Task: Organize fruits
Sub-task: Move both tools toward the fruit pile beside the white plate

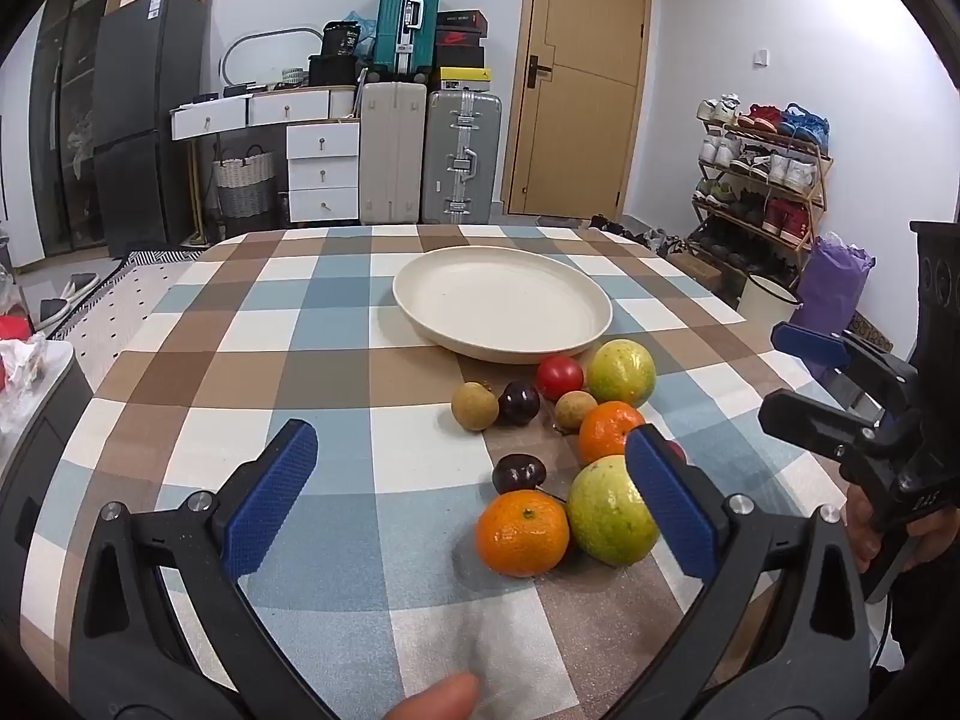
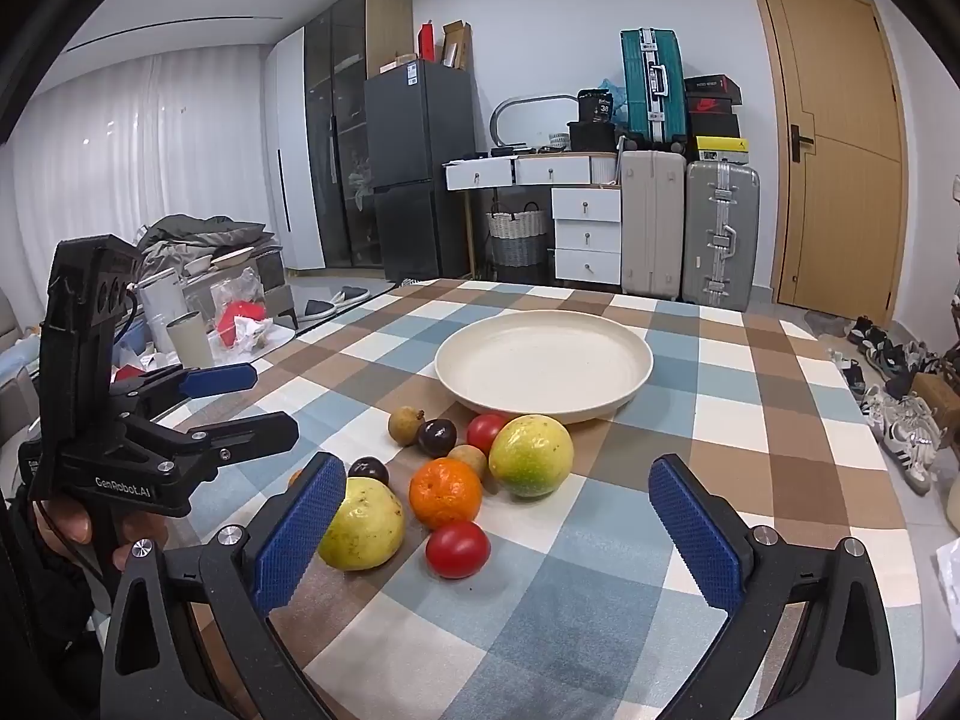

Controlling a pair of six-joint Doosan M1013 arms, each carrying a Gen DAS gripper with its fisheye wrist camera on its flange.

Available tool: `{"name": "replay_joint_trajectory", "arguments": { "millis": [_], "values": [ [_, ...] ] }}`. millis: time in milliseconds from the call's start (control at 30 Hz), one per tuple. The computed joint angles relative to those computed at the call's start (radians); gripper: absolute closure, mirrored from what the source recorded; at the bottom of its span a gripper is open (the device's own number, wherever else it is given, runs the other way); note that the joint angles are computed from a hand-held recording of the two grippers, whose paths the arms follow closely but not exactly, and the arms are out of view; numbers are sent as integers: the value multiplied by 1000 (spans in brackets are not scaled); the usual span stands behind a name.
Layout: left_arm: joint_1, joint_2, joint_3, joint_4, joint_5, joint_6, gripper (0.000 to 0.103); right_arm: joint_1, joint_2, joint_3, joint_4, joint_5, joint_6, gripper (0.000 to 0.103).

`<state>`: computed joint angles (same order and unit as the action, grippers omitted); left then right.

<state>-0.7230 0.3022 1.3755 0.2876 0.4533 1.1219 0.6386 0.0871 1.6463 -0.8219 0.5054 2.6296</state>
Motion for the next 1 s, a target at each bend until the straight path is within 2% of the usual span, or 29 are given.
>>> {"name": "replay_joint_trajectory", "arguments": {
  "millis": [200, 400, 567, 1000],
  "values": [
    [1, 5, -10, -25, 14, 23, 1, -4, 1, 1, -2, -6, 12, 0],
    [-2, 3, -4, -19, -6, 22, 1, -5, 0, 3, -2, -5, 7, 0],
    [3, -3, 4, -82, -21, 98, 1, -1, -1, 4, 0, -7, 4, 0],
    [3, -7, 9, -74, -25, 95, 1, -3, 0, 2, 0, 14, 18, 0]
  ]
}}
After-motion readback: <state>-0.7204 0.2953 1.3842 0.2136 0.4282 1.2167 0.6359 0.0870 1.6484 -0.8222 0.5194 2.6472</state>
